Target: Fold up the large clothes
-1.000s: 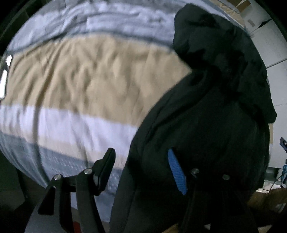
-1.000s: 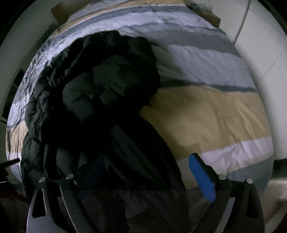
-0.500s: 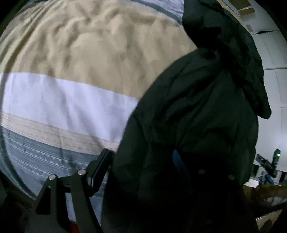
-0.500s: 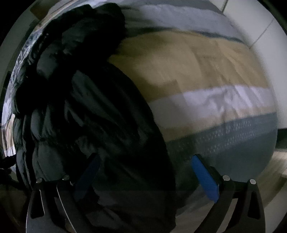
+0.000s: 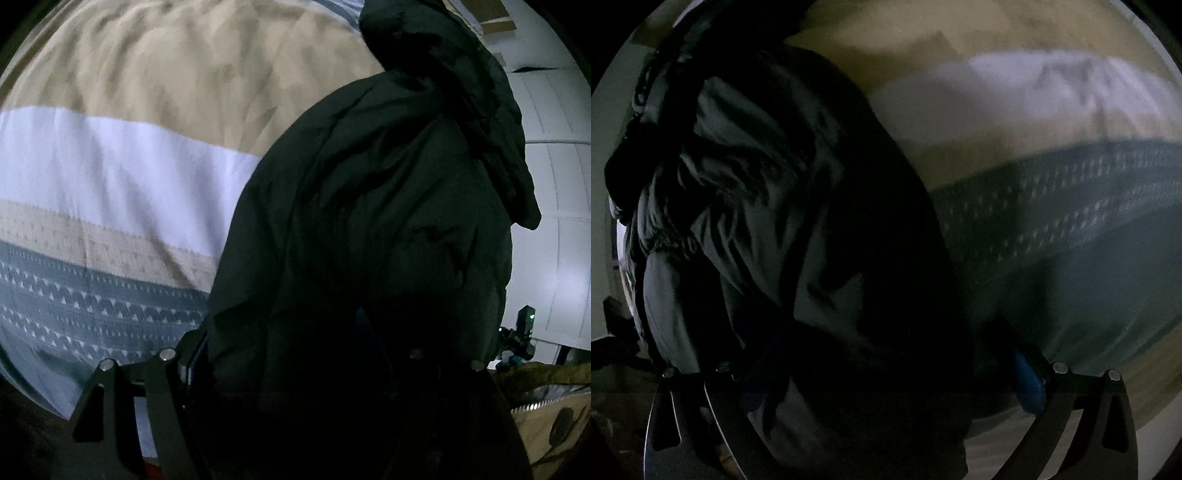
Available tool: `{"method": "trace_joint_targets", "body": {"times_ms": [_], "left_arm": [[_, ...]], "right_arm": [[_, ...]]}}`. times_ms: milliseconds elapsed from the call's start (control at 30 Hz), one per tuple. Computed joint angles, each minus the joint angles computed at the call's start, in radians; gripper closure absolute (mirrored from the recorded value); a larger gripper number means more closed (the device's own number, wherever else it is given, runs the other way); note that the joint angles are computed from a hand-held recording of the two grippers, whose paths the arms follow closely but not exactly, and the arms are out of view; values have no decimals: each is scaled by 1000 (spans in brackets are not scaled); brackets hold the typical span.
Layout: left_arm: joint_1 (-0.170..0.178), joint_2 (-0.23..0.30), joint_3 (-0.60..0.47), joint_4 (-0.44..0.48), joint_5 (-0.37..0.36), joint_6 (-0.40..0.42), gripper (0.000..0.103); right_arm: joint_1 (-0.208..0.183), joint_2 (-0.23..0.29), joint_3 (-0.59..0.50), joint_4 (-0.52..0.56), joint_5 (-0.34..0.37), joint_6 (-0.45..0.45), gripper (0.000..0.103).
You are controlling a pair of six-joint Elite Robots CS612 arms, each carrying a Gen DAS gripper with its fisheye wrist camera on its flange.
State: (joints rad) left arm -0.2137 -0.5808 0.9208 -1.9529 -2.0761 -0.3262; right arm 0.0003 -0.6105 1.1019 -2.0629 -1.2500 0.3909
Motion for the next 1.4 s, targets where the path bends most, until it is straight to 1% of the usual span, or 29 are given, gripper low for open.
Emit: {"method": "trace_joint_targets", "body": {"times_ms": [100, 200, 300, 333, 400, 467, 500, 533, 567, 600, 633, 667, 733, 833, 900, 1033, 1067, 1100, 1167, 1200, 1267, 1367, 1400], "left_arm": [[3, -7, 20, 1, -7, -36, 32], [1, -18, 39, 5, -20, -63, 32], [0, -30, 68, 12, -71, -63, 32], [-1, -35, 77, 15, -87, -54, 32], [-5, -37, 86, 10, -95, -43, 32], [-9, -35, 78, 14, -103, -38, 34], [-12, -35, 75, 15, -105, -37, 34], [-13, -33, 67, 21, -107, -32, 43], [-16, -33, 62, 20, -113, -27, 63], [-18, -30, 55, 17, -112, -31, 72], [-21, -30, 48, 11, -107, -38, 84], [-25, -30, 41, -3, -98, -44, 89], [-32, -22, 18, -20, -81, -51, 92], [-36, -3, -35, -31, -53, -74, 95], [-37, 16, -81, -26, -41, -75, 95], [-43, 68, -198, 16, -14, -54, 96], [-46, 77, -220, 13, -8, -59, 96], [-47, 87, -246, 11, -5, -66, 96], [-47, 112, -312, -6, 1, -95, 96], [-45, 121, -331, -20, 1, -105, 96], [-41, 149, -399, -42, -1, -131, 96], [-35, 191, -505, -72, -14, -159, 96], [-39, 203, -534, -82, -17, -173, 96]], "right_arm": [[-8, -1, 16, -18, 51, 21, 0], [-12, -3, 26, -4, 103, -11, 0], [-12, -8, 40, 6, 155, -28, 1], [-11, -12, 48, 6, 167, -30, 4], [-11, -16, 58, 3, 191, -30, 14], [-11, -19, 63, 4, 213, -28, 38], [-12, -20, 65, 2, 223, -29, 44], [-14, -20, 64, 1, 241, -33, 60], [-15, -19, 60, 1, 252, -38, 73], [-14, -18, 54, 1, 257, -50, 78], [-11, -14, 36, 11, 256, -69, 86], [-8, -10, 18, 19, 252, -89, 90], [-2, -4, -9, 14, 244, -117, 92], [1, 13, -69, -10, 233, -118, 92], [3, 21, -104, -27, 220, -126, 93], [3, 22, -128, -83, 201, -132, 93], [1, 24, -138, -90, 198, -137, 93], [-3, 26, -146, -93, 196, -147, 93], [2, 46, -188, -108, 184, -148, 93], [-8, 42, -190, -110, 185, -161, 93], [-13, 42, -200, -134, 181, -163, 93], [-18, 49, -227, -184, 176, -141, 93], [-20, 53, -239, -202, 175, -130, 93]]}}
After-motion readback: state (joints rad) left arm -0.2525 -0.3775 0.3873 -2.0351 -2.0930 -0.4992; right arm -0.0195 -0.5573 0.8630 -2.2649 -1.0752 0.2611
